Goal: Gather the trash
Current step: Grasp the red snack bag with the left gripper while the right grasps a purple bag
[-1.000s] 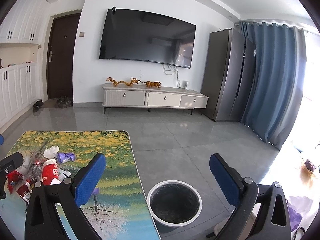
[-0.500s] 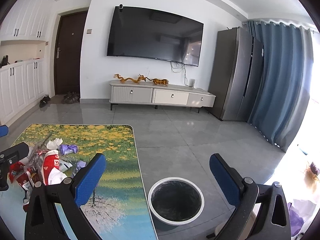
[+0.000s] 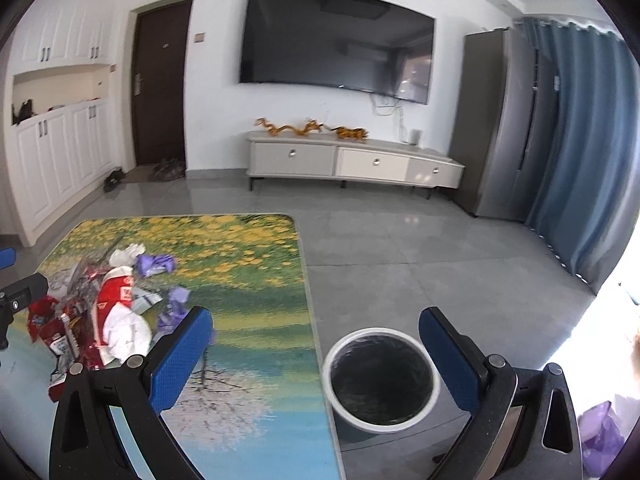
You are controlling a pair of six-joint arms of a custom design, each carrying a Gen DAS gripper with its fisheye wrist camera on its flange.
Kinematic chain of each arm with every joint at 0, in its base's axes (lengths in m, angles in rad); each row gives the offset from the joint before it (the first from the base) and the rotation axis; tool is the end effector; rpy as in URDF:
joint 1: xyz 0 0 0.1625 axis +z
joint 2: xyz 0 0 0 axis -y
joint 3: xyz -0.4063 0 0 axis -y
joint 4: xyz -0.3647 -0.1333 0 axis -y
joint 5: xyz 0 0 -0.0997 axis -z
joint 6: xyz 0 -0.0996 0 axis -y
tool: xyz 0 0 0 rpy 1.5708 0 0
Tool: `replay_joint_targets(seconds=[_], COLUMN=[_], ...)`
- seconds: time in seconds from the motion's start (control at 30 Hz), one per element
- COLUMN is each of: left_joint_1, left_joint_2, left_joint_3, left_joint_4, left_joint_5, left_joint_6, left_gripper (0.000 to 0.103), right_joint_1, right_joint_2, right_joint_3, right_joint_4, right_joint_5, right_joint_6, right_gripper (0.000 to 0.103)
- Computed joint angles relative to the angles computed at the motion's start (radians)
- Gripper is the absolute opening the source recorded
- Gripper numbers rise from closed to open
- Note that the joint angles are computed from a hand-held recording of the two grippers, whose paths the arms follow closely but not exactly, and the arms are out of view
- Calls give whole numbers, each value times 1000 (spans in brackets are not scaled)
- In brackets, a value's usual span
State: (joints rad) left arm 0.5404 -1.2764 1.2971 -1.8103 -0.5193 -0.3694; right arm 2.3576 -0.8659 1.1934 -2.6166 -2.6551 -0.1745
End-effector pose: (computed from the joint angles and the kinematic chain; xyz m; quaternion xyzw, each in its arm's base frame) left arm -0.3933 -0.4923 0.5172 0.2272 0.8310 -0.3936 0.3207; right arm 0.5377 -0.4723 0.3852 0.2100 -0.7949 0.4327 0.3699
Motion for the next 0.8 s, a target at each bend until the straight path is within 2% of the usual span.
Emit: replay_joint_targets(seconds=[0.07,0.2,0.3,0.4,0.43,0.5,0.67,0.73,0.8], left_joint_1=[14,51,85,110,118,131,153,166,180], left_joint_2=[-28,-79,-106,-133,-136,-138,-113,-98,-84], left_joint_3=[12,14,-7,-19,-26,-38,-63,-73,-83], left_joint_4=[45,239,396,471,489,507,507,477,458], left_joint_5=[18,55,63,61,60,48,36,22,7], left_joint_6=[-35,-163,-289,-374,-396,-424,-421,-400,-382], left_gripper=[103,103,103,103,103,103,101,96,81], right_joint_1=[-10,-32,-54,-78,-82,-96,-122,-136,-150], right_joint_2=[-5,6,29,62,68,90,136,148,158], right_joint_3=[-4,-36,-75,-127,-136,-172,-247,-271,-290], right_joint_4=[50,170,247,313,325,362,428,457,482], right_joint_5=[61,176,264,357,373,418,484,510,536], right_joint_6=[30,73,88,104,109,123,153,172,196], right_gripper=[103,88,83,79,78,68,59,55,50])
